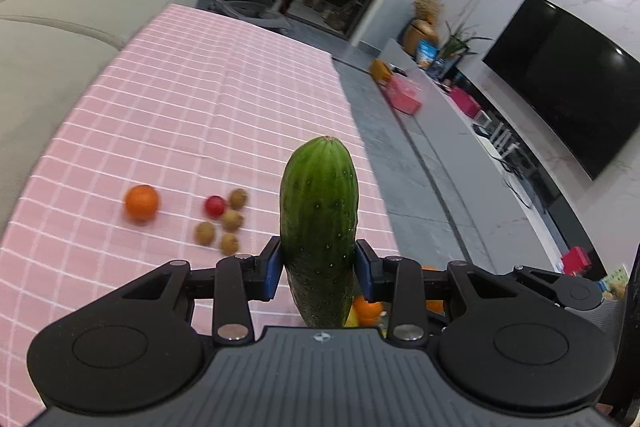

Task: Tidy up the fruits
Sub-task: 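Lift the cucumber and orange and carry both over the green colander, then open both grippers to drop the cucumber and orange into the colander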

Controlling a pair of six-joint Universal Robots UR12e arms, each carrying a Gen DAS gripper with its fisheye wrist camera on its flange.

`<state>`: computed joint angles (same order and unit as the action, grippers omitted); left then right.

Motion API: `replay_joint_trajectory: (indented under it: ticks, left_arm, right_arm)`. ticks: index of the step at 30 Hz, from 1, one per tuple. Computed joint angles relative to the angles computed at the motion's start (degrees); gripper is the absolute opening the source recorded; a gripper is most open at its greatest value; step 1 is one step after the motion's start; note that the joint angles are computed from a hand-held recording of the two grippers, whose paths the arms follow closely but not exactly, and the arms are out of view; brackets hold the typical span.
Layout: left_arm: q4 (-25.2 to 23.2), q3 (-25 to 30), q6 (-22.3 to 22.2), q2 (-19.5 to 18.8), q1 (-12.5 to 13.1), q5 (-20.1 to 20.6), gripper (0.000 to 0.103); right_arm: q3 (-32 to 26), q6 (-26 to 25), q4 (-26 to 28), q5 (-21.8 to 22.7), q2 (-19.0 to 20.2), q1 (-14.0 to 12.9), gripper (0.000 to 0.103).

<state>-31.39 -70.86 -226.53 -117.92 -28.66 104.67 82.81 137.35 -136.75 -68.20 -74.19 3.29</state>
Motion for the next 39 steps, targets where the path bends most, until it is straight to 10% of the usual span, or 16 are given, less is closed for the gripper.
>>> replay_joint_trajectory:
  ticks: [20,28,39]
  left_arm:
    - [-15.5,9.9,7.8,-6.4,-0.4,-12.2,0.042]
    - [-21.0,12.8,10.9,-8.1,-0.9,-11.2,0.042]
    - [-23.7,15.0,14.9,-9.7,-1.6,-8.8,0.043]
  right_arm:
    - [0.0,4.6,8.7,-4.3,0.8,-2.5,0.041]
    - [-5.2,4.0,23.9,-3.6,3.1,-3.1,0.041]
    - [-7.1,-3.4,23.3,-12.8,5.0,-1.3,0.041]
